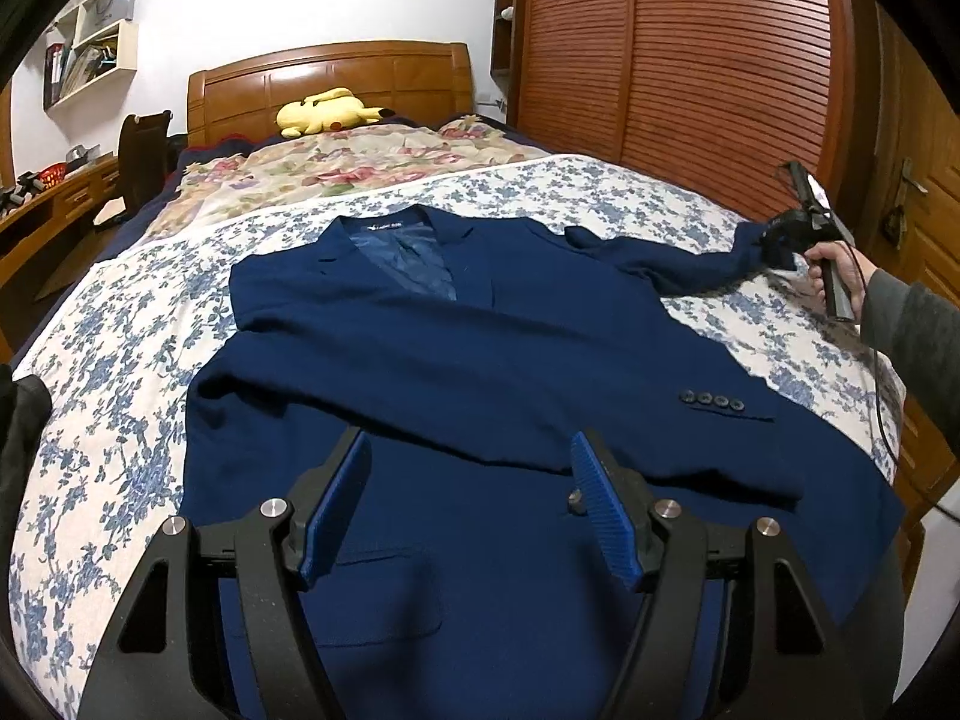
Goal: Fold large clothes
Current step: 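Close the right tool on the other sleeve cuff and lift it, then carry the held sleeve with the right tool across the blazer front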
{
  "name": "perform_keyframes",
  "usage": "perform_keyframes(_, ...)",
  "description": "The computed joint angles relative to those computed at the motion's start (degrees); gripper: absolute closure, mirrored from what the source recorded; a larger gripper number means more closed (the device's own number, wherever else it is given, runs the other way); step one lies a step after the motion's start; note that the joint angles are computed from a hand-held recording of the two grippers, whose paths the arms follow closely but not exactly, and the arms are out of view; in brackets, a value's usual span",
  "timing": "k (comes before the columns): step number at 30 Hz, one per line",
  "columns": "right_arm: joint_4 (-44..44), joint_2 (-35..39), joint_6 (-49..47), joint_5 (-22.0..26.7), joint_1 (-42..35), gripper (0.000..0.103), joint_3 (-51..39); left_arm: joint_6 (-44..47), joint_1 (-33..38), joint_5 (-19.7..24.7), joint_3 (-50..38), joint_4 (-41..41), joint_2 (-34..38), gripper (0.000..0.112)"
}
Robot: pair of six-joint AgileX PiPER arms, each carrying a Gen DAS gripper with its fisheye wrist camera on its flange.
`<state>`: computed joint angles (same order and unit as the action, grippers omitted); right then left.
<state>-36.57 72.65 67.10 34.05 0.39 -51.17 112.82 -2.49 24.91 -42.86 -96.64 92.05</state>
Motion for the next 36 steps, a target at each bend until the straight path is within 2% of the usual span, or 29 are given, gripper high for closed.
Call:
perform_keyframes(6,-6.89,-4.75,2.48,9.13,13.07,0.099,-3.88,-1.95,-0.05,1.82,-0.57,1.77,-0.40,0.042)
perform_keyframes(10,-11.15,-5.65,4.72,16.06,24.69,0.100,-7.18,-1.56,-0.10,2.57,-0.17,1.42,-1.15,0.042)
perform_keyframes(18,-18.75,-3.55,8.28,25.38,44.77,0.100,-14.59,-0.67,0.33,2.50,0.63,1.00,-2.08,0.042)
perform_keyframes(28,-21.87,1.40,4.89,28.87,56.68,0.100,-21.04,-1.06,3.59,4.99,1.63,2.47,-3.72,0.042)
perform_keyframes(32,-19.89,2.80,3.53,25.82,56.07,0.100,-19.93,-1.76,4.86,6.00,1.62,3.05,-4.09,0.042)
perform_keyframes(36,-17.67,5.45,-0.16,26.44,57.21,0.100,-24.75,-1.69,5.87,6.50,1.83,3.33,-4.31,0.042)
